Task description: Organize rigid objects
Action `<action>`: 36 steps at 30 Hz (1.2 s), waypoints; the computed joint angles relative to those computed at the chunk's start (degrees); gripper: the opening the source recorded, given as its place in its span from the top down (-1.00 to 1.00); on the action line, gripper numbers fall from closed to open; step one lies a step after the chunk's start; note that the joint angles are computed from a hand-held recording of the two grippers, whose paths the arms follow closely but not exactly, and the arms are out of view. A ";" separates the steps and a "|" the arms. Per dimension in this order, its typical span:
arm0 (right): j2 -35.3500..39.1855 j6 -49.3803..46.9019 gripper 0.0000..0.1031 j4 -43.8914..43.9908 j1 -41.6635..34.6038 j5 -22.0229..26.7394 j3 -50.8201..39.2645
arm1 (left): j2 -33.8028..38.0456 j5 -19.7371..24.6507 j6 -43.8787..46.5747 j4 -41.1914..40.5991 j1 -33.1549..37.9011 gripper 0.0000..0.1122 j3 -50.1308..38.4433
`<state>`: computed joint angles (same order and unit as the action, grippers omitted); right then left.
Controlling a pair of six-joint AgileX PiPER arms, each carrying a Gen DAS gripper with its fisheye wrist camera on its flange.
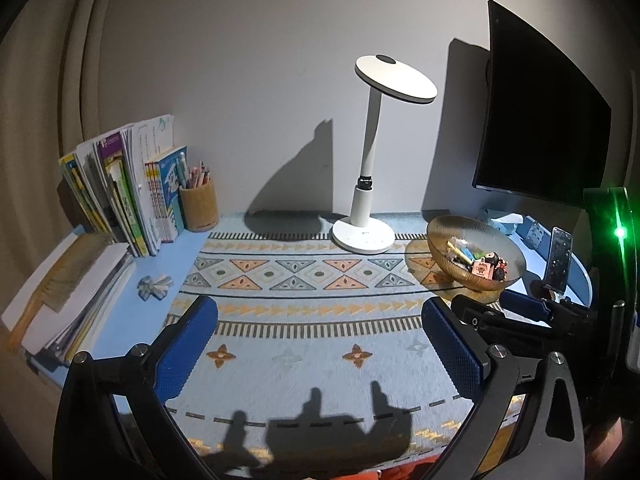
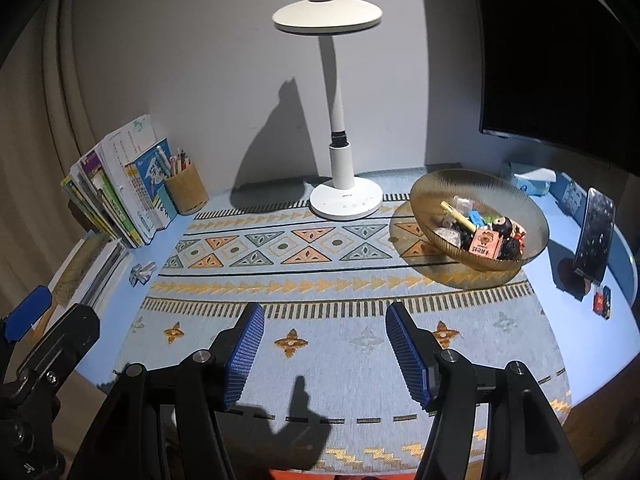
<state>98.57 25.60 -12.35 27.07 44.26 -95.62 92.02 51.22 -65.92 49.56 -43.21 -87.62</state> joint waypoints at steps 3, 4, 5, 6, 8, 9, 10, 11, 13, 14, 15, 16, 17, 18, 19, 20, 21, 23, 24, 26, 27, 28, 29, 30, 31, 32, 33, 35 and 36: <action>0.47 0.66 -0.36 -1.79 1.01 0.66 -0.50 | -0.08 -1.64 0.98 -2.09 1.02 -0.82 0.34; 0.53 1.39 -0.54 -2.61 1.28 0.61 -0.32 | 0.13 -1.90 1.54 -2.84 1.24 -0.82 0.20; 0.54 2.07 -0.60 -3.44 1.34 0.28 0.15 | 0.51 -2.68 2.64 -4.17 1.79 -0.82 0.07; 0.60 2.57 -0.62 -4.07 1.27 -0.11 0.59 | 0.97 -3.11 3.30 -4.98 2.08 -0.82 -0.06; 1.22 1.71 -0.62 -3.52 0.55 -0.44 0.70 | 2.65 -2.81 4.17 -5.76 2.37 -0.82 -1.14; 1.73 1.05 -0.62 -2.80 0.00 -0.46 0.55 | 3.76 -2.56 4.79 -6.25 2.52 -0.82 -1.96; 2.36 0.14 -0.62 -1.59 -0.80 -0.61 0.42 | 4.49 -2.48 5.23 -6.67 2.64 -0.82 -2.53; 2.68 -0.60 -0.62 -0.61 -1.38 -0.87 0.44 | 5.45 -2.63 5.63 -7.07 2.84 -0.82 -3.18; 4.13 -2.65 -0.62 2.24 -3.06 -1.45 0.03 | 7.40 -3.14 6.51 -8.03 3.26 -0.82 -4.41; 4.55 -3.11 -0.62 3.06 -3.64 -1.82 0.12 | 8.07 -3.58 7.24 -8.92 3.62 -0.82 -4.81; 4.88 -3.67 -0.62 4.05 -4.26 -2.67 0.63 | 8.73 -4.31 8.13 -9.97 4.14 -0.82 -5.03; 5.31 -4.48 -0.62 5.19 -5.00 -3.62 1.19 | 9.53 -4.81 8.69 -10.75 4.48 -0.82 -5.35; 5.64 -4.63 -0.62 5.58 -5.32 -4.18 1.50 | 10.57 -4.93 9.41 -11.71 4.81 -0.82 -6.02; 5.96 -4.92 -0.62 6.13 -5.81 -5.36 2.20 | 11.63 -5.04 10.29 -12.85 5.19 -0.82 -6.79; 6.14 -4.90 -0.62 6.30 -6.10 -6.56 2.86 | 12.52 -5.35 11.06 -13.82 5.57 -0.82 -7.39; 6.43 -4.60 -0.62 5.99 -6.38 -8.01 3.53 | 13.12 -5.75 11.50 -14.25 5.86 -0.82 -7.65; 6.95 -4.02 -0.62 5.09 -6.35 -8.99 3.67 | 13.91 -5.89 12.03 -14.40 6.12 -0.82 -8.12; 9.16 -3.87 -0.62 3.48 -6.31 -9.44 2.44 | 16.70 -5.02 13.46 -13.81 6.53 -0.82 -10.38; 10.07 -4.34 -0.62 3.60 -6.51 -9.76 1.99 | 17.80 -4.33 13.72 -13.55 6.68 -0.82 -11.52; 12.49 -6.07 -0.62 5.13 -7.39 -10.38 0.79 | 19.63 -4.56 12.52 -12.06 7.39 -0.82 -12.39; 13.37 -6.78 -0.62 6.16 -7.83 -10.86 0.44 | 19.88 -5.57 11.00 -10.77 7.71 -0.82 -11.93; 14.04 -7.67 -0.62 7.51 -8.31 -12.37 0.65 | 19.91 -6.69 8.76 -8.82 7.88 -0.82 -11.20; 14.39 -8.51 -0.62 8.34 -8.66 -13.81 1.03 | 19.69 -8.08 5.80 -5.79 7.96 -0.82 -10.18; 14.71 -8.58 -0.62 8.26 -8.78 -14.73 1.10 | 19.39 -9.01 3.05 -2.88 7.91 -0.82 -9.41; 14.94 -8.00 -0.62 7.32 -8.74 -15.40 1.04 | 18.75 -10.04 0.21 0.03 7.86 -0.82 -8.36; 14.93 -7.35 -0.62 6.08 -8.57 -16.34 1.19 | 18.00 -11.00 -2.31 2.61 7.85 -0.82 -7.35; 14.76 -6.51 -0.62 4.56 -8.30 -17.15 1.41 | 17.41 -11.07 -4.78 5.28 7.69 -0.82 -6.72; 14.58 -3.16 -0.63 -0.16 -7.53 -17.63 1.47 | 17.04 -9.58 -7.19 8.73 7.35 -0.82 -6.70; 14.74 -1.23 -0.67 -2.76 -7.09 -17.28 1.19 | 17.26 -8.27 -6.75 9.04 7.30 -0.82 -7.35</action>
